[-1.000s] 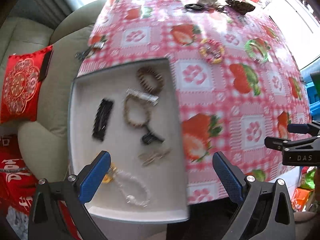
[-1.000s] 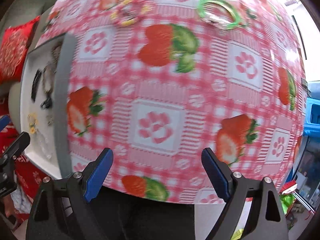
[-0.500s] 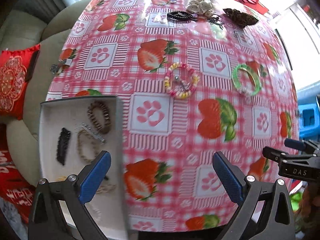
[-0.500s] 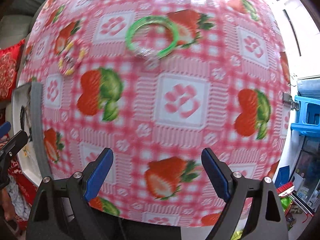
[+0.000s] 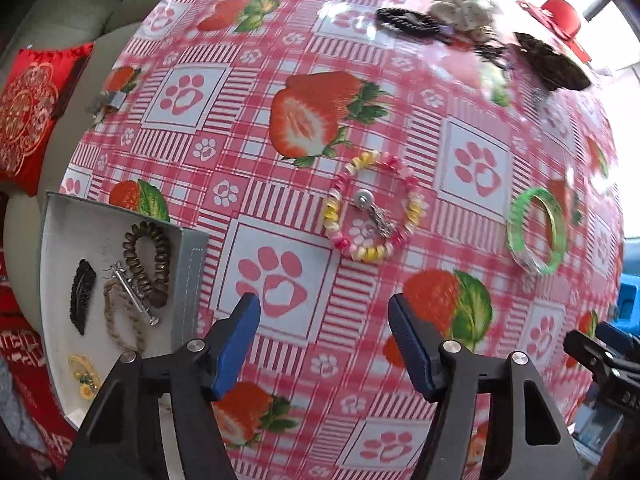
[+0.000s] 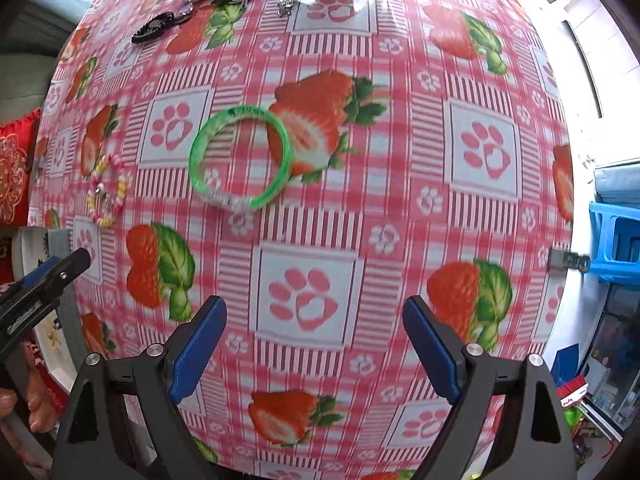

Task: Organize jewelry
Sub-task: 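Grasp the beaded bracelet with the left tool while the right tool grasps the green bangle, then carry the beaded bracelet and green bangle into the white tray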

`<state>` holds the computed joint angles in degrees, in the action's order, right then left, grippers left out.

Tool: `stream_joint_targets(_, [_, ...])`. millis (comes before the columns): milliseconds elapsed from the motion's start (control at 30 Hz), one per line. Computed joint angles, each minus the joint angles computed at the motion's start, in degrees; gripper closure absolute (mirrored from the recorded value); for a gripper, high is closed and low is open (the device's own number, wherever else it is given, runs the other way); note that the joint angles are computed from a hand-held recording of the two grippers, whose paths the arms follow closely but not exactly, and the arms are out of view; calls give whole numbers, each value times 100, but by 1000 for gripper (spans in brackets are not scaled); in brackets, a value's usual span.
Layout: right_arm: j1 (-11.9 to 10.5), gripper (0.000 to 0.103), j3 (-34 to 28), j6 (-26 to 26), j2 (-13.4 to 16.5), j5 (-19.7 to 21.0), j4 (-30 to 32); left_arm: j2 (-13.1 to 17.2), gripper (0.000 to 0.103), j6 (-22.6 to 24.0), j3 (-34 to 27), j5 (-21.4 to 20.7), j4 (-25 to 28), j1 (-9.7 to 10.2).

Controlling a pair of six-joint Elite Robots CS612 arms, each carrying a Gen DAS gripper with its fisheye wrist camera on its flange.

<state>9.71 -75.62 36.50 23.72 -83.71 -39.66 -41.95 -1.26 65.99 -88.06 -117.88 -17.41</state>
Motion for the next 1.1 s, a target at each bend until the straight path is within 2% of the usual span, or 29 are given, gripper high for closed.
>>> stream_joint_targets(100, [-37,12,445,-92,-149,-59,-306,95,29,-170,-90,210,-107,-19])
stream_joint_targets(200, [-130,12,726,-203,-252,-135,-524,239,29,-345,-302,240,-27,-9])
stream_joint_targets(467, [-264,13,1390,-309,-398,-218,-1125,508,29,-144,-653,355,71,-38])
stream_joint_targets(567, [-285,21,1794,-439,-528,-295,-1400,546,29,-74,-669,256,2,-25])
stream_joint_targets(700, [-300,38,2421,-603,-719,-330,-1729,603,30,41,-726,267,-56,-84])
stream_joint_targets(767, [-297,40,2739,-657,-836,-410,-1881,649,42,61,-816,130,-31,-113])
stream_joint_targets(800, [-288,40,2884,-711,-895,-532,-1998,662,53,119,-847,15,-17,-116])
stream_joint_targets(833, [-283,40,3027,-758,-948,-594,-2084,660,68,162,-844,-33,-31,-138])
stream_joint_targets(900, [-269,43,3265,-852,-1052,-712,-2203,650,88,411,-831,-22,-58,-188])
stream_joint_targets(967, [-248,53,3334,-1036,-1085,-738,-2313,648,88,450,-830,-40,-57,-217])
stream_joint_targets(1000, [-211,66,3294,-1070,-1074,-779,-2298,651,88,423,-835,-98,-59,-212])
stream_joint_targets(1033, [-195,91,3442,-1162,-1145,-864,-2393,645,88,390,-821,-131,-78,-212])
stream_joint_targets(1100, [-169,97,3539,-1175,-1188,-880,-2434,630,88,334,-807,-200,-78,-199])
